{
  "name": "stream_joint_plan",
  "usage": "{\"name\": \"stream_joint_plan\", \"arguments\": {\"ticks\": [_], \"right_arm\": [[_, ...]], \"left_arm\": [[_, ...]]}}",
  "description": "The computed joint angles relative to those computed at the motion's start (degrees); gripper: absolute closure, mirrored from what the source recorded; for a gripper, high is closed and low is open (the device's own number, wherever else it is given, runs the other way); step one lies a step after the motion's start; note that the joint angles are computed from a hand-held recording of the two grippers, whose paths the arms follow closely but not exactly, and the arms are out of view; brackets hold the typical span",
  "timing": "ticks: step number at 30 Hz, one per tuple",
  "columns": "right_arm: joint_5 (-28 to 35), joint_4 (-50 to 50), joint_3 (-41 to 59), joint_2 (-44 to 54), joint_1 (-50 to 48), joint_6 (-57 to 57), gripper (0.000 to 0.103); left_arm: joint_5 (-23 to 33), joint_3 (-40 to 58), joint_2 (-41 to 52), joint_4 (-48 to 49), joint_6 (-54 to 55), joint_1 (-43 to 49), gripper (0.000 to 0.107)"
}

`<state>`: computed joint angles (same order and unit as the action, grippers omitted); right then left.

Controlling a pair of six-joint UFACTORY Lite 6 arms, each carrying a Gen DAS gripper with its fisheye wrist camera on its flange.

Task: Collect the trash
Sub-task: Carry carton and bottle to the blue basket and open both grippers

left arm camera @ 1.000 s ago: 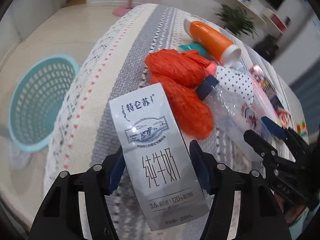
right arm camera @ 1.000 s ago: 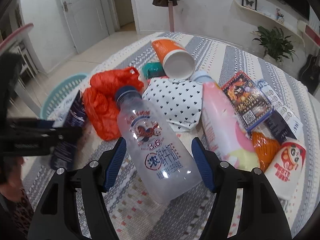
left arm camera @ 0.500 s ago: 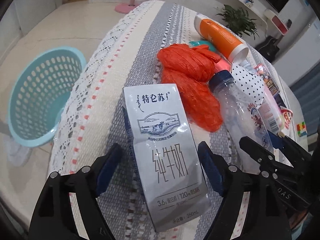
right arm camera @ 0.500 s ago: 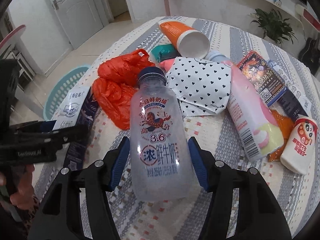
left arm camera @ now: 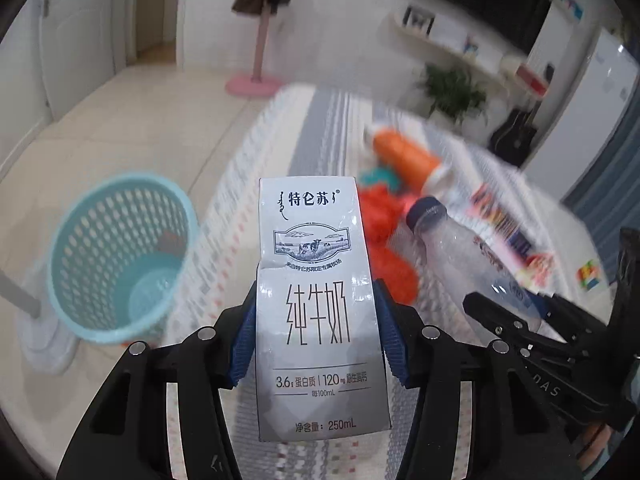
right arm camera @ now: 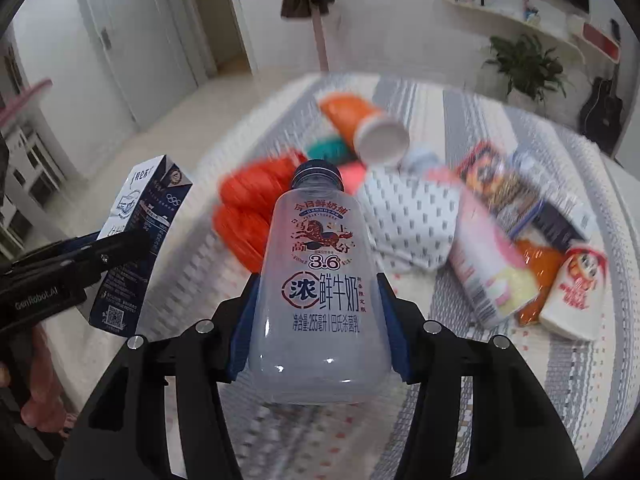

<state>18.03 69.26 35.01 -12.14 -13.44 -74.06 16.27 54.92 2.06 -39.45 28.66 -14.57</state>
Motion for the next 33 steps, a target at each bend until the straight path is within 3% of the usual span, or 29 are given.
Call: {"name": "stream_joint_plan", "arguments": {"ticks": [3,7,13,15,18,21,26,33], "right_arm": [[-0.57,-5.40,0.84,-4.98,3.66,7.76,0.051],[-5.93,-23.02,7.56,-2.92,16.98,29.07,0.051],[-10.65,-50.35,22.72,15.05,32.60,61.46,0.051],[-9.81,-52.79,29.57,23.06,35.33,65.21,0.051],[-6.80,-62.97,40.03,33.58,39.57,76.94,0.051],[-1.57,-66.38,51.83,44.62,42.14,80.27,0.051],[12.37,-72.95,75.19,63.96,45.20,84.58,0.051],[24.24,-76.59,96.01,79.56,47.51,86.60,0.051]], "left_arm": [[3.74,-0.36,-4.29,-10.60,12.66,6.46,0.055],[9.04,0.44,-6.27,-19.69,24.27,16.94,0.055],[15.88,5.98,1.42,-26.35,35.08,32.82,0.055],[16.16,8.97,6.49,-26.08,35.61,35.98,0.055],[16.17,13.09,14.22,-25.69,35.68,38.59,0.055],[16.75,18.85,23.60,-23.30,33.60,40.44,0.055],[18.69,28.00,36.94,-18.63,27.44,41.50,0.055],[17.01,31.94,43.61,-16.40,25.34,42.22,0.055]]}}
